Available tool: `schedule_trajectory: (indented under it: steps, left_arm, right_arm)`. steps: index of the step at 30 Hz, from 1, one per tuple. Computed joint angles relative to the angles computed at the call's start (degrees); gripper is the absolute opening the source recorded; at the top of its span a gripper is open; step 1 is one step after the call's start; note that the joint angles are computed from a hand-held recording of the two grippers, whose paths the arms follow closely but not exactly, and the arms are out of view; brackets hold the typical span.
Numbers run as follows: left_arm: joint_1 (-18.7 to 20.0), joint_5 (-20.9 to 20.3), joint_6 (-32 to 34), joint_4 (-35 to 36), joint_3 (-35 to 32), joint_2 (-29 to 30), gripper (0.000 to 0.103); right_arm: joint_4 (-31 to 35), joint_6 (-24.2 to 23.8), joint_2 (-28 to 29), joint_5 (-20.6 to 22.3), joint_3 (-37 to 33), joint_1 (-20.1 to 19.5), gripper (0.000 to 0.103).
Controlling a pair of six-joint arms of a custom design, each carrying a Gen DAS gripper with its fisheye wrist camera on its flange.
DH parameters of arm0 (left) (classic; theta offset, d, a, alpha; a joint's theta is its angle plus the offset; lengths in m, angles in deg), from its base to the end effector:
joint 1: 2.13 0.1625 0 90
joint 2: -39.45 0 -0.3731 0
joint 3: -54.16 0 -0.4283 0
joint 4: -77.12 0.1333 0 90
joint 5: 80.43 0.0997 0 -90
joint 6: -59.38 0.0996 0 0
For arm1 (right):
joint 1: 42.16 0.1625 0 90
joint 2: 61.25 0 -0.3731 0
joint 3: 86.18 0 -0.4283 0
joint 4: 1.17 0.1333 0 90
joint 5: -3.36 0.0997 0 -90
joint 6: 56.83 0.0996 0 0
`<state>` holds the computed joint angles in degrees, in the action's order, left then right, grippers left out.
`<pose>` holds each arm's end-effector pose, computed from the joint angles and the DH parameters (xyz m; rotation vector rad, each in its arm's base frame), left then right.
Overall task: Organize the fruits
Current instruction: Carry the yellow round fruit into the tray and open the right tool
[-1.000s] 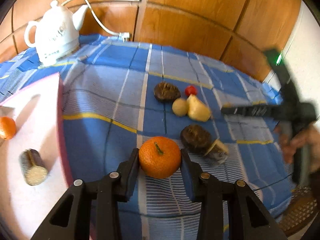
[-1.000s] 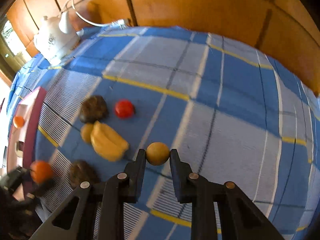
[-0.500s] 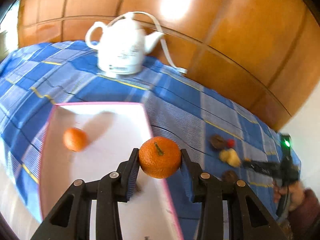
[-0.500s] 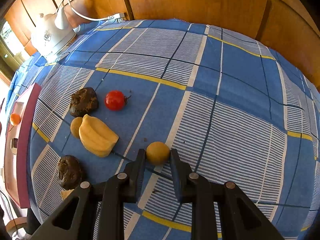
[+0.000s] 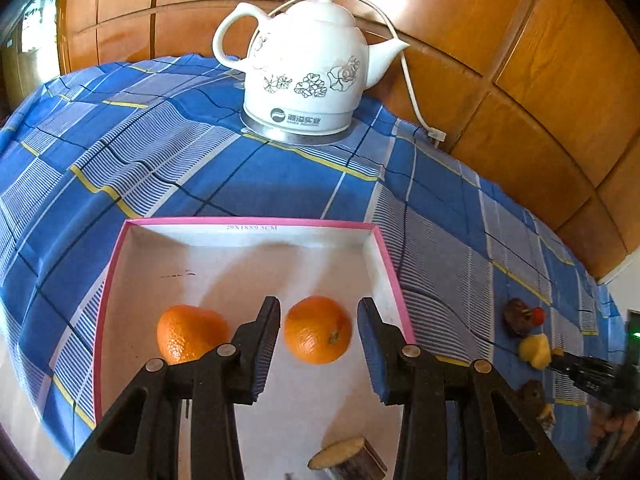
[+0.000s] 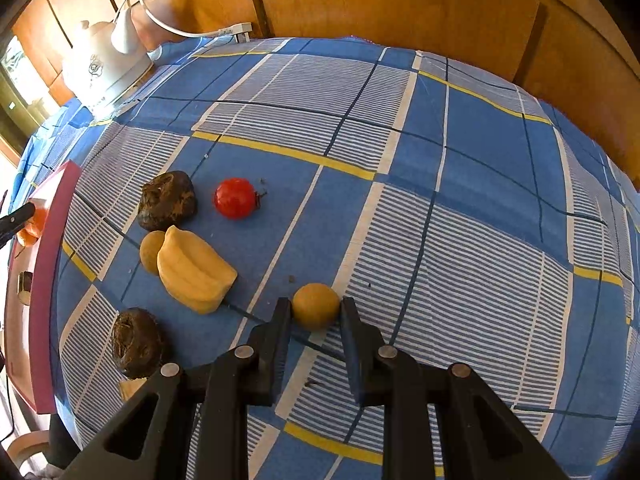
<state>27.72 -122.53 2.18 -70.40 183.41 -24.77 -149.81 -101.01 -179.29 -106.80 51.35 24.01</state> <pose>-0.2726 -0.3953 0.0310 0.1355 2.4653 -0.8522 -0.0568 -0.3736 0.3393 0.2789 -2.4257 0.4761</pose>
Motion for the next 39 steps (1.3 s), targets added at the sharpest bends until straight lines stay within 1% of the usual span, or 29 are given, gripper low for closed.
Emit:
schedule_trajectory:
  steps: [3,4,5,7,8,13,17,23,26,34,39]
  left_arm:
    - [-0.9,0.9,-1.8,2.0,0.1,-0.5,0.042]
    - [-1.6,1.5,-3.1,3.4,0.4,-0.9,0.044]
    - [-2.8,2.5,-5.8,6.3,0.6,-1.7,0.046]
    - [-4.7,4.0,-10.2,10.5,1.2,-2.8,0.053]
    - [-6.1,4.3,-12.5,12.0,1.9,-3.6,0.053]
    - [-11.2,3.8,-19.5,19.2,3.7,-5.7,0.053]
    - [-14.3,3.1,-23.7,23.5,4.7,-7.1,0.054]
    - [-17.9,2.6,-25.7,26.6,5.4,-7.8,0.055]
    - [-19.4,2.4,-26.7,28.3,5.4,-7.7,0.056]
    - [-20.3,0.6,-27.2,27.9,5.8,-7.7,0.058]
    - [-21.0,0.4,-28.4,29.0,6.3,-8.3,0.058]
  right_arm:
    - [-0.4,-0.2,0.1,0.0,0.1,0.0,0.025]
    - [-0.4,-0.3,0.0,0.0,0.2,0.0,0.025]
    - [-0.6,-0.4,0.1,-0.1,0.3,0.0,0.025]
    - [-0.7,-0.5,0.2,-0.2,0.3,0.1,0.025]
    - [-0.8,-0.6,0.2,-0.3,0.3,0.1,0.025]
    - [-1.3,-0.6,0.4,-0.8,0.4,0.5,0.025]
    - [-1.7,-0.8,0.4,-1.1,0.4,0.6,0.025]
    - [-2.8,-1.2,0.5,-1.5,0.9,0.8,0.025]
    - [-3.1,-1.3,0.6,-1.6,0.9,0.9,0.025]
    - [-3.6,-1.5,0.5,-1.7,1.1,0.9,0.025]
    - [-4.3,-1.7,0.4,-1.9,1.5,1.1,0.025]
